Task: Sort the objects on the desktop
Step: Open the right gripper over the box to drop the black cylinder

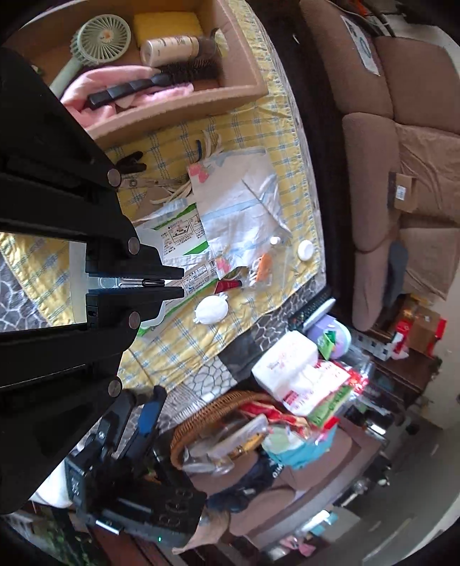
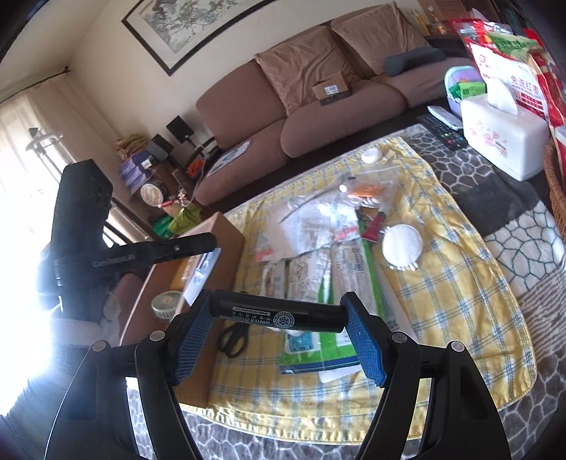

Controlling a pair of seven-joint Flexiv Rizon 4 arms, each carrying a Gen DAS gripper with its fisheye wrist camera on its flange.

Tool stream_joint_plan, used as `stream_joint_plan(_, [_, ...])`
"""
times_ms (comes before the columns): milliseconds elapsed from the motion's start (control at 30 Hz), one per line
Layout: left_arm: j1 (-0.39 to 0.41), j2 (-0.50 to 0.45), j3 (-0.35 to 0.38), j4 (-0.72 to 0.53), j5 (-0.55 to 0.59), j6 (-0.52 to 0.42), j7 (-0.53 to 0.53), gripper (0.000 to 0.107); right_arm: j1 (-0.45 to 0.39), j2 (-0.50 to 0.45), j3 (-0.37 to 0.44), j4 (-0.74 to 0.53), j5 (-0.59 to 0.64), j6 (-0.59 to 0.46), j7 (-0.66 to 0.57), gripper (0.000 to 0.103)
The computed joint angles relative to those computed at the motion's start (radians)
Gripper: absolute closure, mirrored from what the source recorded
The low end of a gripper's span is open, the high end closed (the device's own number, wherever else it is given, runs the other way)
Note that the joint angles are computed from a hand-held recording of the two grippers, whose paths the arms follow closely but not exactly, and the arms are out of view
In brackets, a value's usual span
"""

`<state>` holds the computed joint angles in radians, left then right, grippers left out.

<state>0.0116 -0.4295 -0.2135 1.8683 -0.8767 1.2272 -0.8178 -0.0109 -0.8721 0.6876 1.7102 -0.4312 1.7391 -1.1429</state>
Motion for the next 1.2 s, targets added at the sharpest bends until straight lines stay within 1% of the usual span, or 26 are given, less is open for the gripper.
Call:
stream_joint_plan(67, [0.041, 0.101, -0.013, 0.096, -0.096, -0.005, 0.087, 0.103, 0.035, 0.032, -0.019, 0.018, -0.007, 0.019, -0.011, 0.028])
stream_joint_plan(100, [0.047, 0.147, 0.002, 0.141, -0.138, -0.006, 0.126, 0.103, 0.058, 0.049, -0.032, 0.026, -0.013, 0.022, -0.014, 0.028])
stream_joint_plan(167, [0.051, 0.218, 0.058, 0.215, -0.164, -0.019, 0.157, 0.103, 0.106, 0.065, -0.046, 0.033, -0.023, 0.034, -0.019, 0.028])
stream_joint_plan(233, [0.051, 0.257, 0.124, 0.276, -0.154, -0.015, 0.166, 0.103, 0.141, 0.056, -0.031, 0.020, -0.050, 0.024, -0.026, 0.028])
stream_joint_plan(267, [0.051, 0.265, 0.152, 0.303, -0.156, -0.012, 0.173, 0.103, 0.180, 0.055, -0.047, 0.008, -0.058, 0.014, -0.033, 0.028])
stream_joint_plan(300, [0.056, 0.267, 0.177, 0.323, -0.154, -0.018, 0.172, 0.103, 0.225, 0.053, -0.071, -0.010, -0.063, -0.003, -0.038, 0.028])
stream_joint_plan(333, [0.065, 0.263, 0.195, 0.337, -0.158, -0.028, 0.174, 0.103, 0.259, 0.041, -0.074, -0.035, -0.068, -0.034, -0.046, 0.028])
stream_joint_plan(400, [0.082, 0.244, 0.215, 0.359, -0.170, -0.028, 0.187, 0.103, 0.293, -0.016, -0.024, -0.111, -0.074, -0.127, -0.078, 0.028])
stream_joint_plan(433, [0.090, 0.233, 0.217, 0.367, -0.186, -0.024, 0.200, 0.103, 0.312, -0.046, -0.003, -0.153, -0.076, -0.176, -0.098, 0.028])
stream_joint_plan(467, [0.100, 0.223, 0.216, 0.374, -0.206, -0.025, 0.219, 0.103, 0.343, -0.068, 0.001, -0.193, -0.077, -0.224, -0.113, 0.028])
stream_joint_plan(533, [0.113, 0.204, 0.210, 0.382, -0.255, -0.025, 0.252, 0.103, 0.407, -0.105, -0.006, -0.275, -0.084, -0.316, -0.149, 0.028])
stream_joint_plan(700, [0.122, 0.168, 0.200, 0.374, -0.285, 0.027, 0.291, 0.102, 0.532, -0.179, -0.039, -0.454, -0.076, -0.509, -0.221, 0.028])
stream_joint_plan(733, [0.124, 0.169, 0.195, 0.374, -0.303, 0.039, 0.306, 0.100, 0.550, -0.191, -0.048, -0.485, -0.069, -0.536, -0.230, 0.028])
stream_joint_plan(800, [0.128, 0.186, 0.189, 0.378, -0.342, 0.038, 0.338, 0.092, 0.574, -0.227, -0.044, -0.554, -0.039, -0.571, -0.250, 0.026])
stream_joint_plan(833, [0.127, 0.195, 0.189, 0.379, -0.365, 0.036, 0.357, 0.091, 0.581, -0.237, -0.040, -0.571, -0.018, -0.571, -0.250, 0.021])
stream_joint_plan(867, [0.125, 0.203, 0.194, 0.378, -0.373, 0.032, 0.363, 0.091, 0.584, -0.250, -0.029, -0.596, 0.004, -0.577, -0.261, 0.019])
stream_joint_plan(900, [0.124, 0.211, 0.201, 0.381, -0.379, 0.028, 0.369, 0.091, 0.590, -0.258, -0.028, -0.614, 0.021, -0.572, -0.266, 0.019])
stream_joint_plan(933, [0.121, 0.218, 0.208, 0.385, -0.380, 0.026, 0.370, 0.090, 0.600, -0.258, -0.044, -0.624, 0.032, -0.566, -0.260, 0.019])
stream_joint_plan(1000, [0.119, 0.228, 0.218, 0.388, -0.379, 0.025, 0.373, 0.085, 0.617, -0.242, -0.086, -0.622, 0.056, -0.553, -0.236, 0.019])
stream_joint_plan(1033, [0.117, 0.232, 0.222, 0.390, -0.379, 0.026, 0.376, 0.082, 0.611, -0.238, -0.083, -0.616, 0.075, -0.544, -0.246, 0.019])
stream_joint_plan(1067, [0.114, 0.237, 0.222, 0.393, -0.387, 0.027, 0.383, 0.077, 0.611, -0.226, -0.092, -0.603, 0.089, -0.528, -0.247, 0.019])
stream_joint_plan(1100, [0.111, 0.241, 0.223, 0.395, -0.396, 0.024, 0.389, 0.070, 0.611, -0.204, -0.113, -0.573, 0.101, -0.506, -0.244, 0.019])
stream_joint_plan(1133, [0.107, 0.243, 0.224, 0.396, -0.398, 0.022, 0.385, 0.066, 0.614, -0.180, -0.139, -0.545, 0.110, -0.490, -0.237, 0.019])
stream_joint_plan(1200, [0.098, 0.248, 0.223, 0.396, -0.401, 0.009, 0.373, 0.051, 0.606, -0.124, -0.176, -0.469, 0.137, -0.446, -0.236, 0.019])
